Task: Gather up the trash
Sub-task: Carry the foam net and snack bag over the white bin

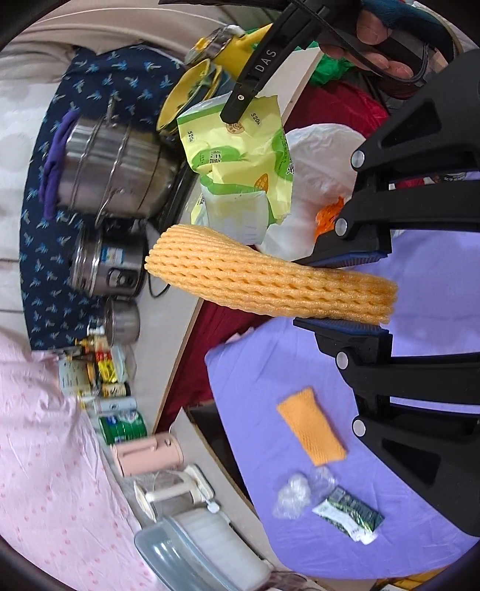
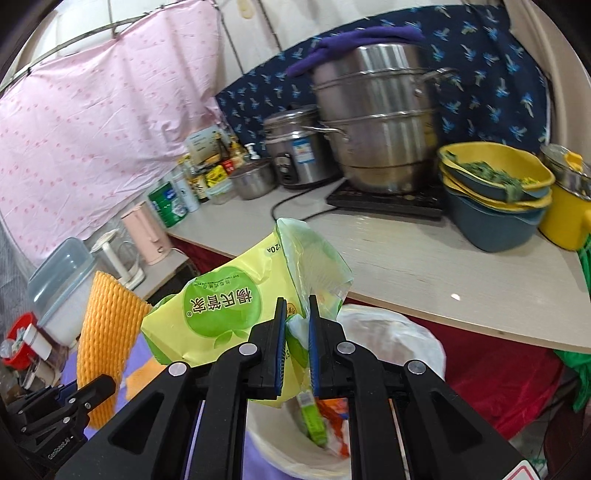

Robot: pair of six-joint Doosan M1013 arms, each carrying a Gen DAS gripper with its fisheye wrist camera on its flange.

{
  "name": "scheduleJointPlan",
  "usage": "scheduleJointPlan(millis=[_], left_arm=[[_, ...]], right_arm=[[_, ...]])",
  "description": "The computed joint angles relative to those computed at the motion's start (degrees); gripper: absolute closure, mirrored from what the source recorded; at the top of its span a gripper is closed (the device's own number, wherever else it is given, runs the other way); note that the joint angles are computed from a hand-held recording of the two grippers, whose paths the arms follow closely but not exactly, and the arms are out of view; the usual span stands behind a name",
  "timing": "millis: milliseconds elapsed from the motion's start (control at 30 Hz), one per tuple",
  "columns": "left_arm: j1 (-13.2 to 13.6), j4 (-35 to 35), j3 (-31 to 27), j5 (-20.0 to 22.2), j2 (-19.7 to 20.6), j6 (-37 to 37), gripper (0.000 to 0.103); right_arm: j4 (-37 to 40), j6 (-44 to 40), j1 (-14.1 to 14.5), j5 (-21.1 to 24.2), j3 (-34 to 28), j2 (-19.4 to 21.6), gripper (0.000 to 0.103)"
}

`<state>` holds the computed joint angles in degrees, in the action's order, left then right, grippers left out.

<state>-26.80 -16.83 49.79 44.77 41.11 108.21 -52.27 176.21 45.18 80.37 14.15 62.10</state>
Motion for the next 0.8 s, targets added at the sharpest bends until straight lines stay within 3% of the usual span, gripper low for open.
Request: scheduleJointPlan(millis=[100, 300, 700, 800], left_arm=[[-1.1, 0.4, 0.2, 0.7, 0.5, 0.1, 0.079], [-3.2, 1.3, -0.3, 2.8, 1.9, 0.5, 0.079], [-5.6, 3.0, -1.3, 6.9, 4.6, -0.3, 0.077], [-6.0, 4.1, -1.0, 6.3, 4.7, -0.7, 0.069]], right_arm=[[-0.2, 5.7, -0.1, -2.2, 11.0, -5.1, 0.093], [0.6, 11.6, -0.2, -3.3, 21.8, -9.8, 0.093], [2.6, 15.8, -0.4, -3.8, 30.4, -12.9, 0.093], [2.9, 16.6, -0.5, -4.2, 31.5, -13.2, 0.093]])
